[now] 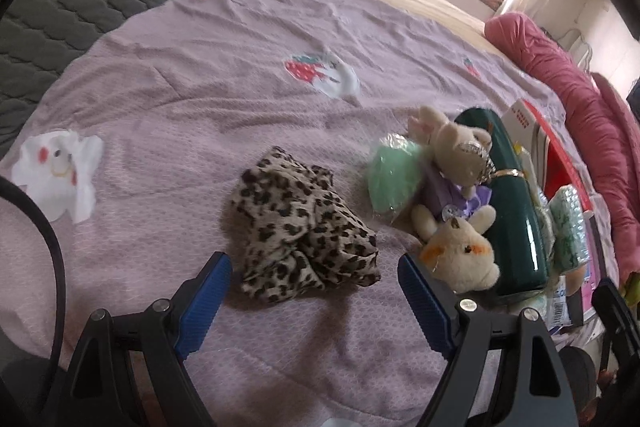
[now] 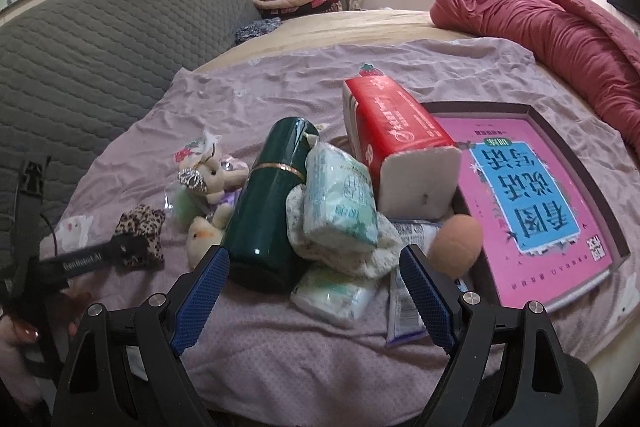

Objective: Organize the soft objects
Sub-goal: 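Grasp the leopard-print scrunchie with the left tool while the right tool grasps the pale green wipes pack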

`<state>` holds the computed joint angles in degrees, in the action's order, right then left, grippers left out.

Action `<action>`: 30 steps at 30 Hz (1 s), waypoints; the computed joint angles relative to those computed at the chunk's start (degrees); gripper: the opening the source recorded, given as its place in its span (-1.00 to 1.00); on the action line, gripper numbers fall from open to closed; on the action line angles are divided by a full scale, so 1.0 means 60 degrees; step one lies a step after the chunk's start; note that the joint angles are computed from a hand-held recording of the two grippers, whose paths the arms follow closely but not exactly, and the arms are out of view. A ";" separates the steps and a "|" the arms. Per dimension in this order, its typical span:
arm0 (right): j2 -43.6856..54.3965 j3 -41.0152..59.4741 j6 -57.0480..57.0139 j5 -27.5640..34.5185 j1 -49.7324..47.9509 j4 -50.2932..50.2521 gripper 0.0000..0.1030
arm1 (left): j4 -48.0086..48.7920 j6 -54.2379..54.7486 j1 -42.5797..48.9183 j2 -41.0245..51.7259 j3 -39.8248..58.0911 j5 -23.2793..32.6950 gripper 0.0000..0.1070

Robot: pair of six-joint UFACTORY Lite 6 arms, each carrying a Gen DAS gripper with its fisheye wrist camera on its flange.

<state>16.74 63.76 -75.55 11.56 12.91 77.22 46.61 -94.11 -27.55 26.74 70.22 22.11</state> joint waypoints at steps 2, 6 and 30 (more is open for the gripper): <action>0.0414 0.0395 0.0238 0.0014 0.0047 -0.0266 0.71 | -0.0291 0.0370 0.0012 0.0411 0.0367 0.0112 0.49; 0.1200 0.1237 0.1743 0.0180 -0.0006 -0.1557 0.71 | -0.0645 0.0716 0.0095 0.0861 0.0731 0.0219 0.40; 0.3582 0.3806 0.2640 0.0579 -0.0384 -0.2730 -0.01 | -0.0084 0.0431 0.0072 0.0997 0.0845 -0.0260 -0.25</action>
